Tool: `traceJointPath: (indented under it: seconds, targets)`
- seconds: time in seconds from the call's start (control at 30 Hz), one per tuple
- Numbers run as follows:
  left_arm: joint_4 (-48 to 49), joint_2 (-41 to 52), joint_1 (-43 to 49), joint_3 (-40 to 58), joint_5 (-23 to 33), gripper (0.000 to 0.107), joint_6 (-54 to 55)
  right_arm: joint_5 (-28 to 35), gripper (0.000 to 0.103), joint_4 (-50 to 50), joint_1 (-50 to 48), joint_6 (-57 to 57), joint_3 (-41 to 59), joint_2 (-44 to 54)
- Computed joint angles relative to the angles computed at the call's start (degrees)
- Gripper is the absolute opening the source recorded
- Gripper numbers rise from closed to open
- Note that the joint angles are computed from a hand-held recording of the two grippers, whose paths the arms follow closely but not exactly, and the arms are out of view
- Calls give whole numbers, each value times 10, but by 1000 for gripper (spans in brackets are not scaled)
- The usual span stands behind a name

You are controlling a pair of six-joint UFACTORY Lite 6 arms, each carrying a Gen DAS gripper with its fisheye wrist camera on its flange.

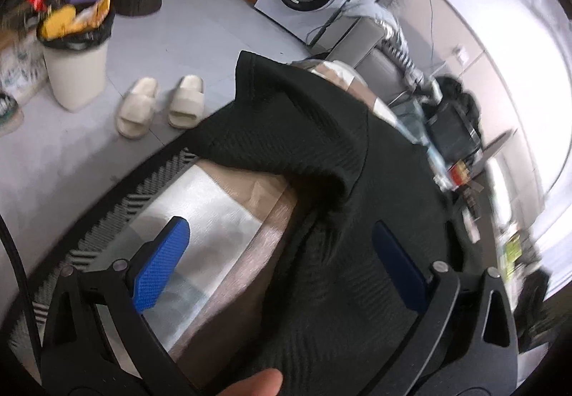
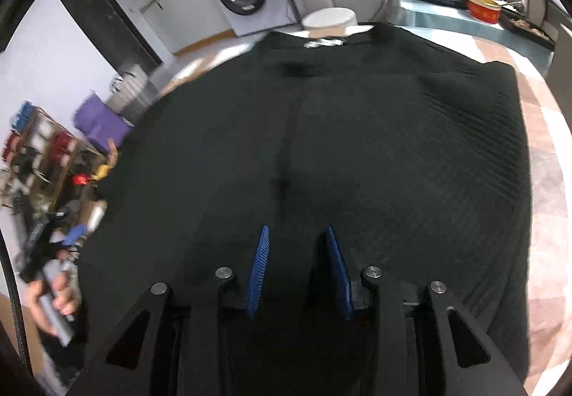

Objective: Fold small clothes

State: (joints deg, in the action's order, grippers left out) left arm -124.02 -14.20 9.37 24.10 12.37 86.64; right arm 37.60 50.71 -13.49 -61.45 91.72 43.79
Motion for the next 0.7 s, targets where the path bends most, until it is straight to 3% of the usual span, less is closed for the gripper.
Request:
traceJointPath:
  seconds: [0.1, 0.2, 0.33, 0.5, 0.6, 0.63, 0.7]
  targets:
    - [-4, 46, 65, 4, 93, 93, -13, -19, 35, 21, -9, -10, -14, -21]
    - [-52, 96, 97, 21, 140, 87, 15, -7, 35, 44, -29, -26, -32, -48]
    - [-95, 144, 102, 60, 135, 86, 44, -2, 35, 81, -50, -69, -138, -146]
    - [-162, 191, 109, 109, 83, 86, 99, 9, 36, 108, -86, -109, -215, -221]
    - [-100, 249, 119, 153, 70, 85, 42, 22, 36, 105, -104, -117, -239, -247]
    - [-98, 265, 115, 165, 64, 84, 40, 27, 36, 100, -111, -119, -250, -260]
    - [-138, 293, 101, 189, 40, 72, 82, 34, 36, 98, -119, -124, -251, -260]
